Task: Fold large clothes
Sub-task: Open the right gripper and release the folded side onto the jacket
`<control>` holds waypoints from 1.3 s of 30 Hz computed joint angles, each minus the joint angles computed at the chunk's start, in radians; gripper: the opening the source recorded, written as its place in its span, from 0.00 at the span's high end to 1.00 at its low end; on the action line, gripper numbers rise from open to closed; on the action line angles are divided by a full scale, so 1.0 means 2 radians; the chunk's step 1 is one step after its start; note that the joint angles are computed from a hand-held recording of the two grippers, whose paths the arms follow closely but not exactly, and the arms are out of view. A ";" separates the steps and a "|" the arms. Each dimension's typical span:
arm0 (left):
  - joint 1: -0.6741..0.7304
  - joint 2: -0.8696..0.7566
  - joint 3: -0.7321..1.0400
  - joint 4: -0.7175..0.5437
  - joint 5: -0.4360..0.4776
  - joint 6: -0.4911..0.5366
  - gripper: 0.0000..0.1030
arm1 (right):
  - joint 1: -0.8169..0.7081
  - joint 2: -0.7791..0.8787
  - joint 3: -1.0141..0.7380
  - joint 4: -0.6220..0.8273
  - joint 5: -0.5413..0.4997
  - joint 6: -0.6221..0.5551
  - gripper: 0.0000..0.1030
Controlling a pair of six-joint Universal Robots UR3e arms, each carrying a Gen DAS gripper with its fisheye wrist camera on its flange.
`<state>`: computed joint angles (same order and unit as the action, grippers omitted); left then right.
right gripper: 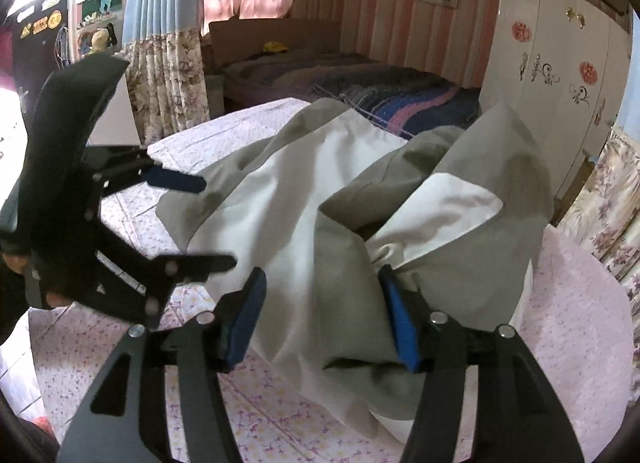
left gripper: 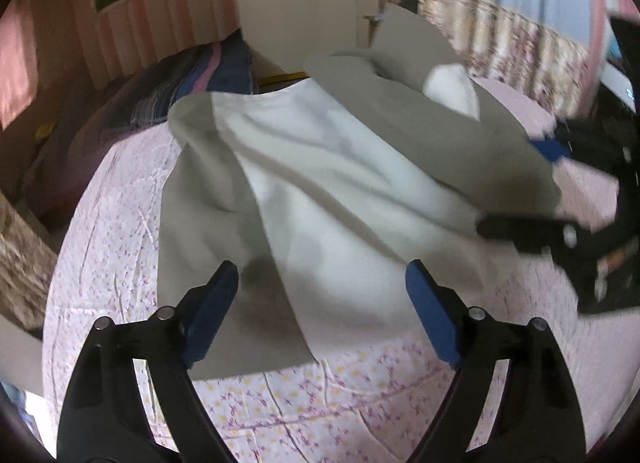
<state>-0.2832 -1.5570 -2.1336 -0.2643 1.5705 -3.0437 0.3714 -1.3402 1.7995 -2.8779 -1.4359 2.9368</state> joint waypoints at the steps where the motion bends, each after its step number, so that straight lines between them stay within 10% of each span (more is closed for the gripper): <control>1: -0.004 0.002 -0.002 0.001 0.004 0.001 0.17 | -0.003 -0.001 -0.001 0.002 0.003 0.000 0.43; 12: 0.026 0.047 -0.018 -0.029 -0.026 -0.012 0.17 | -0.026 -0.084 0.043 -0.011 0.017 0.006 0.43; 20: 0.025 0.046 0.008 -0.040 -0.050 -0.037 0.08 | -0.214 -0.202 0.174 -0.036 0.140 0.078 0.31; 29: 0.014 0.003 0.114 -0.072 -0.107 -0.080 0.03 | -0.289 -0.138 0.219 -0.081 0.189 0.108 0.31; 39: -0.088 -0.165 0.308 -0.139 -0.061 -0.086 0.03 | -0.293 -0.087 0.232 -0.113 0.225 0.087 0.31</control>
